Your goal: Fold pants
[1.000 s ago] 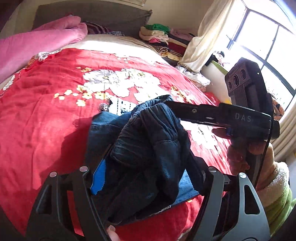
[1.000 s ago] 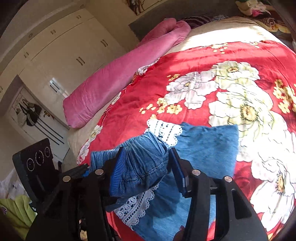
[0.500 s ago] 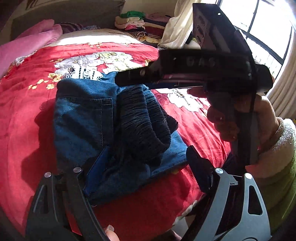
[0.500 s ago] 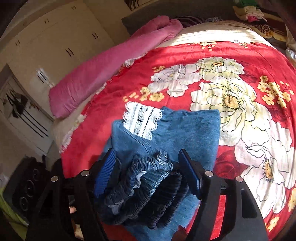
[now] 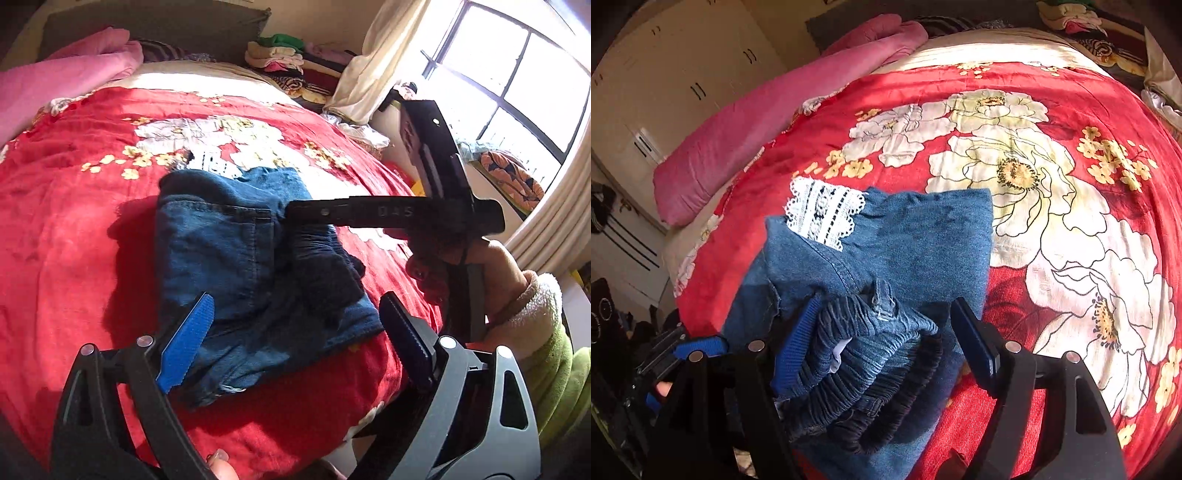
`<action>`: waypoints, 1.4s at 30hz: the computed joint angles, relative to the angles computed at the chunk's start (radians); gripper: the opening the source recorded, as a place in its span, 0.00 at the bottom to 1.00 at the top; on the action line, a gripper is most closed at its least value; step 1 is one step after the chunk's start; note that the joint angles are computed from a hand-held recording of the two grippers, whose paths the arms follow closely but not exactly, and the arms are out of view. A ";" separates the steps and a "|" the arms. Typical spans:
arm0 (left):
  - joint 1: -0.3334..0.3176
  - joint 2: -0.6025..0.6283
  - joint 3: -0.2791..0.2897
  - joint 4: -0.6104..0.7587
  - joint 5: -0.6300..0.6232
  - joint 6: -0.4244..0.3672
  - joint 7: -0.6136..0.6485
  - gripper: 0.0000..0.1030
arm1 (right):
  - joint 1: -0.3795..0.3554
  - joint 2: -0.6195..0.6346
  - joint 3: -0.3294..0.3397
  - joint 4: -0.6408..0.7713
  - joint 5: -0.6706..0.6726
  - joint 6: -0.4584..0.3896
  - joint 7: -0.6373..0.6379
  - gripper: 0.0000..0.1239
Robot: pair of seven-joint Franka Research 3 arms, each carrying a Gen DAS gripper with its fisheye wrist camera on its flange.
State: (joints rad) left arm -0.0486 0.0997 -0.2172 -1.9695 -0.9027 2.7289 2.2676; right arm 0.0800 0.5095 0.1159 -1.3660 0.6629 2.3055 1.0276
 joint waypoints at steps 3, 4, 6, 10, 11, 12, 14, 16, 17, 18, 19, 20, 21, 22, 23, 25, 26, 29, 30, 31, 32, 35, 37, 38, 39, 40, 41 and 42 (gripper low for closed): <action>0.002 -0.011 0.016 -0.010 0.056 0.041 -0.072 0.84 | -0.019 -0.035 0.016 -0.040 0.056 0.041 -0.045 0.60; 0.006 -0.011 0.021 -0.009 0.068 0.048 -0.092 0.84 | -0.028 -0.051 0.023 -0.058 0.083 0.053 -0.067 0.61; 0.015 -0.004 0.032 0.005 0.114 0.058 -0.142 0.85 | -0.037 -0.100 0.030 -0.118 0.136 0.093 -0.120 0.64; 0.039 0.029 0.047 0.060 0.250 0.058 -0.257 0.86 | -0.046 -0.233 0.040 -0.283 0.292 0.155 -0.280 0.67; 0.051 0.041 0.043 0.078 0.254 0.046 -0.265 0.86 | -0.041 -0.268 0.039 -0.324 0.330 0.161 -0.328 0.67; 0.063 0.057 0.039 0.103 0.263 0.023 -0.276 0.86 | -0.034 -0.305 0.036 -0.369 0.361 0.166 -0.375 0.67; 0.085 0.081 0.029 0.140 0.267 -0.024 -0.286 0.86 | -0.010 -0.364 0.026 -0.437 0.399 0.168 -0.455 0.67; 0.097 0.110 0.018 0.180 0.284 -0.070 -0.298 0.85 | 0.023 -0.415 0.017 -0.496 0.412 0.173 -0.531 0.67; 0.102 0.121 0.010 0.195 0.288 -0.090 -0.297 0.77 | 0.039 -0.435 0.012 -0.518 0.417 0.171 -0.570 0.67; 0.109 0.133 0.002 0.210 0.285 -0.113 -0.289 0.71 | 0.056 -0.450 0.006 -0.535 0.420 0.163 -0.602 0.67; 0.116 0.147 -0.008 0.229 0.275 -0.137 -0.280 0.62 | 0.074 -0.459 0.001 -0.547 0.418 0.155 -0.633 0.67; 0.120 0.162 -0.014 0.248 0.275 -0.159 -0.279 0.57 | 0.093 -0.465 -0.003 -0.559 0.406 0.163 -0.656 0.67; 0.119 0.178 -0.016 0.270 0.287 -0.179 -0.286 0.54 | 0.116 -0.464 -0.006 -0.567 0.370 0.182 -0.667 0.67; 0.118 0.192 -0.017 0.288 0.303 -0.194 -0.292 0.50 | 0.136 -0.464 -0.007 -0.578 0.324 0.209 -0.664 0.67; 0.116 0.206 -0.019 0.306 0.319 -0.205 -0.301 0.50 | 0.156 -0.458 -0.007 -0.584 0.267 0.238 -0.647 0.66; 0.115 0.233 -0.023 0.343 0.346 -0.227 -0.317 0.50 | 0.183 -0.441 -0.008 -0.590 0.189 0.280 -0.631 0.65; 0.117 0.247 -0.027 0.362 0.356 -0.237 -0.320 0.49 | 0.193 -0.431 -0.008 -0.590 0.147 0.296 -0.615 0.64; 0.108 0.288 -0.029 0.415 0.414 -0.252 -0.346 0.50 | 0.220 -0.410 -0.001 -0.598 0.050 0.374 -0.609 0.55; 0.105 0.302 -0.029 0.435 0.435 -0.256 -0.359 0.50 | 0.230 -0.400 0.004 -0.600 0.019 0.412 -0.619 0.52; 0.103 0.316 -0.030 0.453 0.452 -0.263 -0.371 0.49 | 0.237 -0.391 0.007 -0.602 -0.013 0.441 -0.630 0.47; 0.102 0.330 -0.030 0.472 0.470 -0.271 -0.387 0.49 | 0.244 -0.378 0.009 -0.601 -0.048 0.472 -0.632 0.44; 0.099 0.361 -0.033 0.511 0.511 -0.282 -0.426 0.49 | 0.236 -0.345 0.019 -0.568 -0.075 0.439 -0.630 0.16; 0.104 0.372 -0.040 0.521 0.525 -0.284 -0.437 0.50 | 0.219 -0.347 0.026 -0.558 -0.028 0.399 -0.629 0.11; 0.105 0.375 -0.043 0.523 0.531 -0.283 -0.441 0.50 | 0.211 -0.353 0.027 -0.558 -0.007 0.380 -0.631 0.10; 0.107 0.376 -0.046 0.522 0.536 -0.283 -0.442 0.50 | 0.201 -0.360 0.029 -0.562 0.027 0.363 -0.650 0.09; 0.108 0.376 -0.048 0.522 0.541 -0.282 -0.443 0.50 | 0.191 -0.370 0.028 -0.567 0.057 0.333 -0.671 0.05; 0.108 0.376 -0.050 0.522 0.547 -0.281 -0.444 0.50 | 0.189 -0.380 0.022 -0.576 0.064 0.311 -0.675 0.04; 0.109 0.376 -0.052 0.523 0.551 -0.281 -0.442 0.50 | 0.191 -0.395 0.017 -0.592 0.061 0.302 -0.673 0.04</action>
